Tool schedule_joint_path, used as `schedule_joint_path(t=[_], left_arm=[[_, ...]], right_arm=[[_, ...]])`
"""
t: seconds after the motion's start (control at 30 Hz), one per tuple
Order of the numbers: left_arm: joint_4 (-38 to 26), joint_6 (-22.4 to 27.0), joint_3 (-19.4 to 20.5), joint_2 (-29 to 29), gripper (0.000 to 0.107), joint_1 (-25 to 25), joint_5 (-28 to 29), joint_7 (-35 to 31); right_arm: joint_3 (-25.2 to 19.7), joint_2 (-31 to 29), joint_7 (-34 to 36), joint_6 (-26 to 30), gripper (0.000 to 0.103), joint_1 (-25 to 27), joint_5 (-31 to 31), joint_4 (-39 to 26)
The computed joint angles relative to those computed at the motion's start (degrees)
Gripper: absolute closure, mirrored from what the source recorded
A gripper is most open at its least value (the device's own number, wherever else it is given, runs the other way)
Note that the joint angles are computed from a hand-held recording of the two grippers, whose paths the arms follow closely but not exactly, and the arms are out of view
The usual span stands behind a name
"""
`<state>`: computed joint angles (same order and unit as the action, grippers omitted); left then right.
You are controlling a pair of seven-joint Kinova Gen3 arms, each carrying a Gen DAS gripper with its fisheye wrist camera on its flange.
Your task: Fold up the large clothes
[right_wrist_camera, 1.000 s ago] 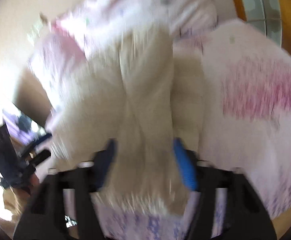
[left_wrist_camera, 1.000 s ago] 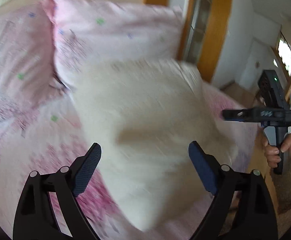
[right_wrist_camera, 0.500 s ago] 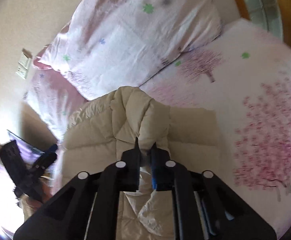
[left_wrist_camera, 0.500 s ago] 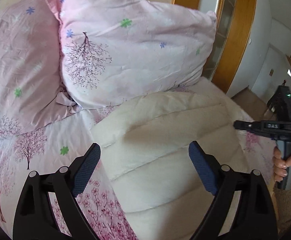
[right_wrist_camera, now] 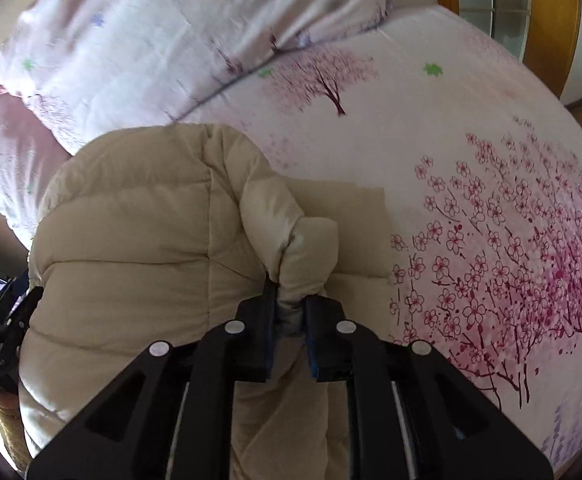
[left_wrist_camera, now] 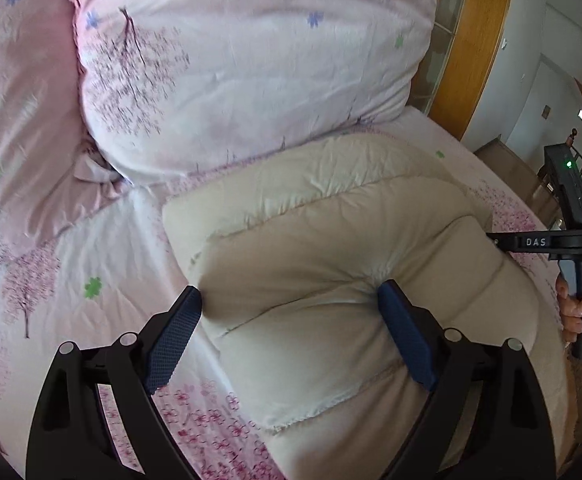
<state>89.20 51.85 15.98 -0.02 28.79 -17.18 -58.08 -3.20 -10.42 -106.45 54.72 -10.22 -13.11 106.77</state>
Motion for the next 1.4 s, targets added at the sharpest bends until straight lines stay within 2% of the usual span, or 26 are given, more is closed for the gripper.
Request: schedule_joint_path(t=[0.1,0.13,0.23,0.27,0.4,0.5,0.63,0.8,0.93,1.1,1.23,1.4], left_arm=[[0.9,-0.7,0.5,0.7,0.015,1.0,-3.0,2.7],[1.2,-1.0,0.5,0.4,0.015,1.2,-3.6,3.5],[2.1,-1.0,1.0,-0.9,0.016,1.6,-6.0,5.9],[2.5,-0.7,1.4,-1.4,0.016,1.8,-7.3,7.1],[3.6,0.1,2.9,-3.6,0.016,1.6,-9.9,9.6],[5.0,-0.4,3.9,-6.0,0.016,0.9,-9.4,9.8],[6.2,0.0,7.5,-8.5,0.016,-0.2,-11.1,11.6],[7.7,0.6,13.3,-11.7,0.016,-1.1,-13.0,14.3],[9.2,0.3,17.4,-13.3,0.016,-1.9,-13.6,16.4],[11.2,-0.3,20.5,-14.1,0.016,-2.8,-12.4,17.6],[12.9,-0.2,22.5,-12.8,0.013,-3.4,-12.7,19.2],[15.2,-0.7,21.6,-11.7,0.007,-2.1,-13.6,21.9]], right_arm=[[0.5,-0.2,1.0,-1.7,0.087,0.0,-0.7,1.5],[0.3,-0.5,1.0,-2.2,0.083,0.0,-0.5,1.7],[-1.7,-2.8,-2.3,-2.4,0.057,0.8,3.3,2.5],[-1.3,-3.9,-2.3,-2.5,0.056,0.6,3.4,2.9],[0.8,-10.9,-0.4,-3.9,0.056,-0.3,0.2,5.9],[-0.2,-16.2,-0.3,-4.4,0.056,-0.9,-0.4,8.2],[-2.0,-22.0,-0.8,-5.6,0.056,-2.2,-1.0,11.0],[-6.9,-28.6,-3.7,-6.8,0.056,-2.3,-0.9,13.6],[-13.0,-32.4,-7.3,-6.7,0.056,-0.3,0.7,14.5],[-16.5,-34.1,-10.9,-7.0,0.056,0.0,0.8,16.3],[-19.4,-32.8,-13.4,-7.3,0.054,0.4,1.0,18.1],[-21.8,-30.0,-16.3,-8.8,0.054,-0.1,1.6,19.5]])
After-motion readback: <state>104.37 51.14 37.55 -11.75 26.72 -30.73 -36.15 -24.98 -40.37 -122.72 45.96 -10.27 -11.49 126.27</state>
